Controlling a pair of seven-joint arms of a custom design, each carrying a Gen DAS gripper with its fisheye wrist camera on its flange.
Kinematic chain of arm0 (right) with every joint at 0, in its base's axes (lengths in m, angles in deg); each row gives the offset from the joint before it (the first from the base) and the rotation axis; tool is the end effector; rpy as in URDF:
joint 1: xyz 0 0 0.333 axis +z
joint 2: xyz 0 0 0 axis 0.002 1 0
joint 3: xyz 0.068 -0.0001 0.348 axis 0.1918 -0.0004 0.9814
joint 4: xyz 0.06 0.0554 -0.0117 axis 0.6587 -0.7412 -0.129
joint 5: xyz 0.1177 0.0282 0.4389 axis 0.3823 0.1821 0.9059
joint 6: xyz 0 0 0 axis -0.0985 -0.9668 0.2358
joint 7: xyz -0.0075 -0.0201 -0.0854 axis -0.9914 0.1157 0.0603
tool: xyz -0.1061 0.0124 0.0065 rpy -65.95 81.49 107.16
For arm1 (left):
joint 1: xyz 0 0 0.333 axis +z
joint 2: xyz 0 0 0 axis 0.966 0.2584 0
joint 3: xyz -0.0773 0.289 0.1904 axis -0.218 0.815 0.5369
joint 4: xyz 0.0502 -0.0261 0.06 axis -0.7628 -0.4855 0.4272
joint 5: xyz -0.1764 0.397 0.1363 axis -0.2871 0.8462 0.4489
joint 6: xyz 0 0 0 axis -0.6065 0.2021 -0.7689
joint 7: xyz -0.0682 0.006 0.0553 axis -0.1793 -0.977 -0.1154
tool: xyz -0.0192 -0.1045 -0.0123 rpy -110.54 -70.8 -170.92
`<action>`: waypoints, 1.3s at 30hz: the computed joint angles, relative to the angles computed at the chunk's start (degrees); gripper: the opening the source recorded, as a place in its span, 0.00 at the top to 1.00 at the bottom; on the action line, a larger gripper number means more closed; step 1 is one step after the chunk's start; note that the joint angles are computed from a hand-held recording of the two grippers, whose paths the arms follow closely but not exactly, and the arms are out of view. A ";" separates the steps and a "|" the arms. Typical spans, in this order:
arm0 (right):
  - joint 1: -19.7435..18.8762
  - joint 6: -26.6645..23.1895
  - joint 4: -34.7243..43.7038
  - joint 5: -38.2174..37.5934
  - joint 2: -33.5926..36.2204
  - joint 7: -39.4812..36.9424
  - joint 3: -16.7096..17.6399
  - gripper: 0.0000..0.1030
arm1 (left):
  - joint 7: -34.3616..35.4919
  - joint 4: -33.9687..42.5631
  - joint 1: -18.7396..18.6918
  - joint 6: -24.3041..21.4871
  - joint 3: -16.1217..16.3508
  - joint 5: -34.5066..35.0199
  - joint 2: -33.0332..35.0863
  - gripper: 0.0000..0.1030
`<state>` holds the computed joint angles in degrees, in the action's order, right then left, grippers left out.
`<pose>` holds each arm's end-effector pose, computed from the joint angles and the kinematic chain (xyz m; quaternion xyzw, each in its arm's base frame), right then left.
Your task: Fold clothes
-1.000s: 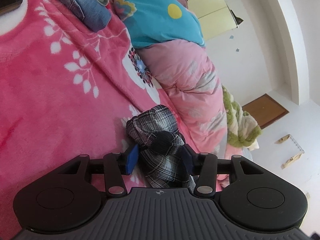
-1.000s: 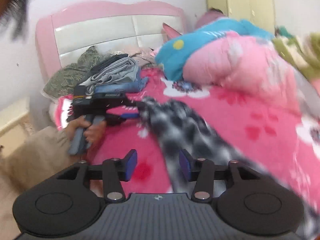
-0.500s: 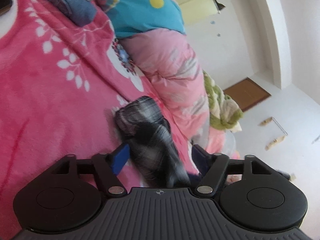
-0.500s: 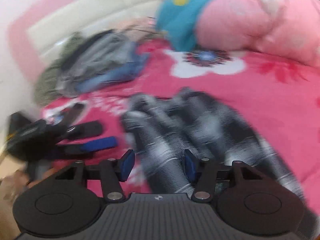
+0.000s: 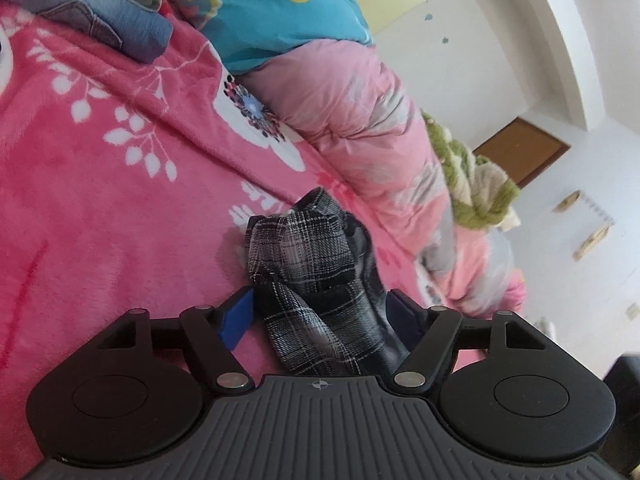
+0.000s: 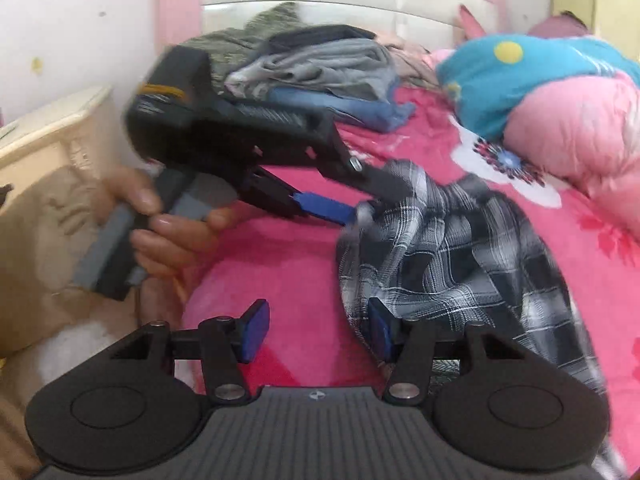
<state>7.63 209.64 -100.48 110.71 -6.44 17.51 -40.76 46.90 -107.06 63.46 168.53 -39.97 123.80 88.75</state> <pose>0.6449 0.1091 0.4465 -0.8901 0.2121 -0.1067 0.3889 0.6907 -0.3186 0.3996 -0.6602 0.4902 -0.5690 0.0086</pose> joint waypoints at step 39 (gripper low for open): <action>-3.07 -1.62 -3.21 10.64 -2.03 4.00 0.53 0.97 | 11.10 -7.57 -13.43 -3.63 12.90 -18.96 -5.96 0.76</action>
